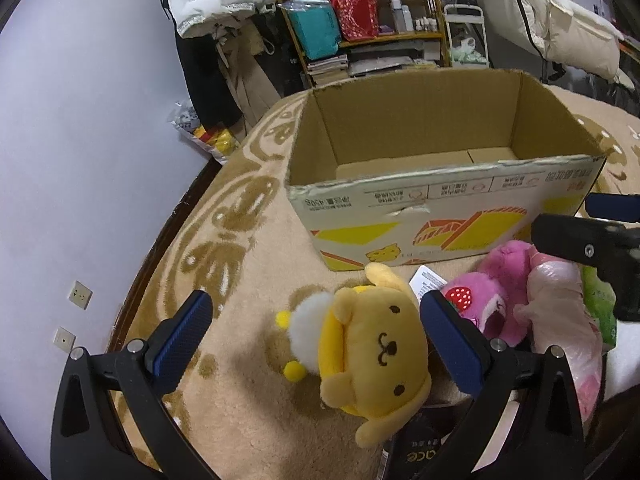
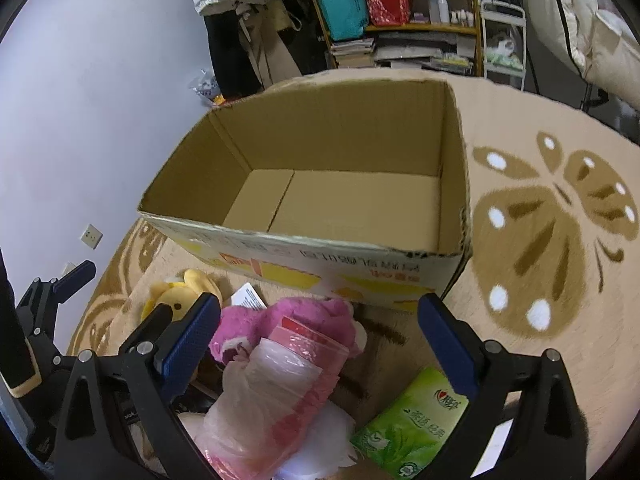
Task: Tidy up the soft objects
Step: 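Grasp the pink plastic-wrapped roll with the right gripper while the left grasps the yellow plush dog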
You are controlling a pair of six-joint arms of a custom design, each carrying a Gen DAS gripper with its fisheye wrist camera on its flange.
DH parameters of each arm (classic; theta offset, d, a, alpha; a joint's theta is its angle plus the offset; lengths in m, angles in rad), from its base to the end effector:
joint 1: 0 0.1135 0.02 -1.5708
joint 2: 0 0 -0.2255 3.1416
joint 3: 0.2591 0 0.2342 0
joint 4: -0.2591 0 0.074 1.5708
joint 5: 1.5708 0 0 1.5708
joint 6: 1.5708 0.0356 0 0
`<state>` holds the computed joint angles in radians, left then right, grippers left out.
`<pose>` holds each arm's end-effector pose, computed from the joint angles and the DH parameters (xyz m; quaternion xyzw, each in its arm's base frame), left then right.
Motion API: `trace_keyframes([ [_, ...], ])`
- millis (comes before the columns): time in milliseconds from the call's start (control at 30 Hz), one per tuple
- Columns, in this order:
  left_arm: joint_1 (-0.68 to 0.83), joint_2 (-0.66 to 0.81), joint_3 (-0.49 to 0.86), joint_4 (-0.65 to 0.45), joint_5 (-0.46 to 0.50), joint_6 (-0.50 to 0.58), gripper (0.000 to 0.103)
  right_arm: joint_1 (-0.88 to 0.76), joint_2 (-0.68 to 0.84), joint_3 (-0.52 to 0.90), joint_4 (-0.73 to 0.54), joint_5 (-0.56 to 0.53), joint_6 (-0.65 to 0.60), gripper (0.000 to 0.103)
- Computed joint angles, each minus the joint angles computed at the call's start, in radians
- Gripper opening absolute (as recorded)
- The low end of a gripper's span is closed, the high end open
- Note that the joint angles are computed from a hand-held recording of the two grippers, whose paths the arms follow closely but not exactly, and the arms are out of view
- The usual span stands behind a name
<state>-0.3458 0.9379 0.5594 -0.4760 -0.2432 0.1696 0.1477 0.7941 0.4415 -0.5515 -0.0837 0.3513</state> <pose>0.1821 -0.0565 0.1856 0.1958 0.9098 0.0825 0.3566 0.1606 0.0269 0.1664 0.0823 0.9406 0.1190 0.3070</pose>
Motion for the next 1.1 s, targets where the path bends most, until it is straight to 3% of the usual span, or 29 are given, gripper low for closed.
trace_keyframes([
  [167, 0.029, 0.040, 0.005, 0.000, 0.061, 0.009, 0.102, 0.019, 0.037, -0.027, 0.029, -0.024, 0.035, 0.103],
  [300, 0.040, 0.061, -0.005, -0.005, 0.087, 0.011, 0.102, 0.109, 0.067, -0.028, 0.023, 0.045, 0.069, 0.092],
  [433, 0.042, 0.093, -0.012, -0.011, 0.106, 0.007, 0.102, 0.160, 0.082, -0.036, 0.017, 0.070, 0.118, 0.089],
  [533, 0.043, 0.114, -0.020, -0.013, 0.118, -0.001, 0.095, 0.199, 0.053, -0.043, -0.013, 0.115, 0.167, 0.087],
  [733, 0.069, 0.114, -0.016, -0.039, 0.196, -0.009, 0.071, 0.216, -0.014, -0.049, -0.061, 0.104, 0.177, 0.061],
  [767, 0.076, 0.109, -0.016, -0.044, 0.210, -0.005, 0.063, 0.217, -0.026, -0.047, -0.067, 0.111, 0.171, 0.058],
  [833, 0.086, 0.102, -0.017, -0.051, 0.233, -0.008, 0.061, 0.213, -0.061, -0.049, -0.078, 0.114, 0.156, 0.051],
  [1100, 0.132, 0.042, -0.026, -0.081, 0.267, -0.033, 0.057, 0.183, -0.183, -0.050, -0.117, 0.120, 0.109, 0.046],
])
